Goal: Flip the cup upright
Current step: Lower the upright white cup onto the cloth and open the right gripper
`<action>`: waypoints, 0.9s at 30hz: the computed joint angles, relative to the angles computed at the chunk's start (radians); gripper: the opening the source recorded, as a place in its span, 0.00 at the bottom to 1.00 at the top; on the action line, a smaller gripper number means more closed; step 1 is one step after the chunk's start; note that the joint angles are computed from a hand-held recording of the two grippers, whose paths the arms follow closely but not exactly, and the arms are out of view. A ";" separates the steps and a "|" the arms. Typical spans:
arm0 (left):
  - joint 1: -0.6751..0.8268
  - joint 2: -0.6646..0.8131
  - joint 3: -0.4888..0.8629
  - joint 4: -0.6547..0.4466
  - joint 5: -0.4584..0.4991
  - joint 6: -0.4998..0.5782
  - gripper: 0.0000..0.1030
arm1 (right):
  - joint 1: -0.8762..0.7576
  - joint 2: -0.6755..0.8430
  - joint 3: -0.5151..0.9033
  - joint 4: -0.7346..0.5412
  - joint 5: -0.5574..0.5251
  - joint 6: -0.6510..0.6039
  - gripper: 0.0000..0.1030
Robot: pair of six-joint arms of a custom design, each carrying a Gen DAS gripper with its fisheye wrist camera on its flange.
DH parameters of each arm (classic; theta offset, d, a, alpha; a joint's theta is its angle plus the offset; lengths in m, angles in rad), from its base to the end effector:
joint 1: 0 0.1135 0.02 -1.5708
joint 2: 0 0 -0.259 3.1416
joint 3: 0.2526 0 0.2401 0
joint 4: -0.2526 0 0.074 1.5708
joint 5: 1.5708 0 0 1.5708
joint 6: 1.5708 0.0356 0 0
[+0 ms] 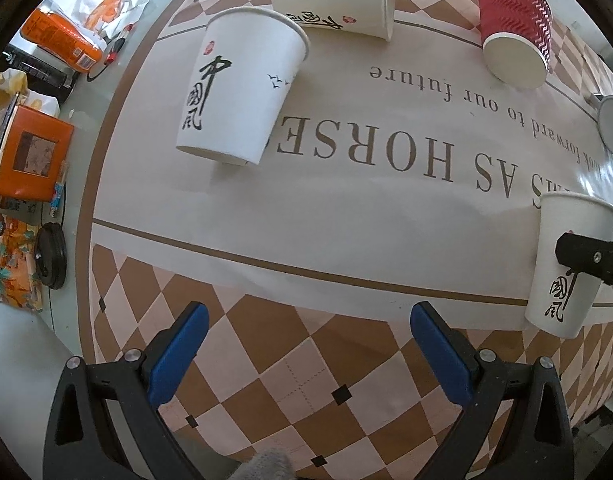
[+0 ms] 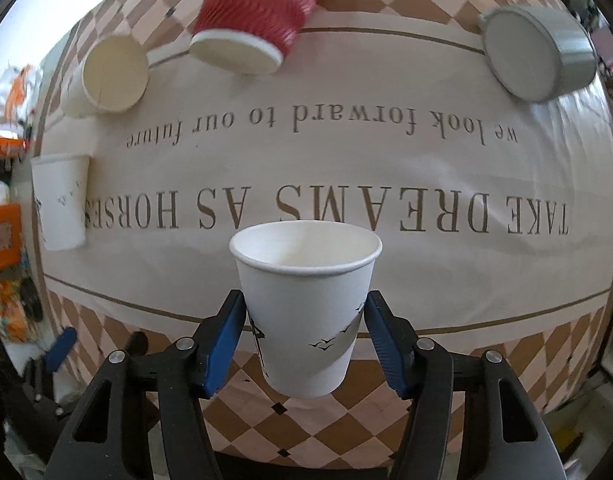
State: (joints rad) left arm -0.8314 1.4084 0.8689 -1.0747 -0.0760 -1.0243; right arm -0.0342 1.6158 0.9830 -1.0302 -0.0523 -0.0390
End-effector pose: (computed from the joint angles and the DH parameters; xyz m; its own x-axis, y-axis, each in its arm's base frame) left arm 0.1392 -0.1487 0.1918 -0.9812 -0.1883 -0.0423 -0.1911 0.9786 0.0765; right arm 0.2444 -0.0065 0.1740 -0.9959 -0.0049 0.0900 0.0001 0.9985 0.0556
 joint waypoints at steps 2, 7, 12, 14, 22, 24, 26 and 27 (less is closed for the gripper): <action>-0.001 0.019 0.018 -0.002 0.000 -0.003 1.00 | -0.044 -0.003 0.003 0.000 -0.035 -0.002 0.61; -0.001 0.039 0.039 -0.004 -0.003 -0.005 1.00 | -0.160 -0.084 -0.030 0.015 -0.121 -0.044 0.61; -0.003 0.091 0.065 -0.007 -0.014 -0.009 1.00 | -0.220 -0.191 -0.058 0.114 -0.182 -0.103 0.61; -0.002 0.114 0.072 0.007 -0.013 -0.018 1.00 | -0.235 -0.230 -0.086 0.174 -0.197 -0.133 0.61; -0.004 0.128 0.036 0.077 0.002 -0.061 1.00 | -0.237 -0.436 -0.351 0.524 -0.192 -0.213 0.61; -0.017 0.114 0.013 0.093 0.002 -0.070 1.00 | -0.255 -0.483 -0.391 0.547 -0.210 -0.231 0.61; -0.041 0.101 -0.008 0.110 0.003 -0.085 1.00 | -0.270 -0.546 -0.433 0.550 -0.222 -0.249 0.61; -0.049 0.095 -0.017 0.118 0.002 -0.085 1.00 | -0.270 -0.578 -0.452 0.546 -0.220 -0.253 0.61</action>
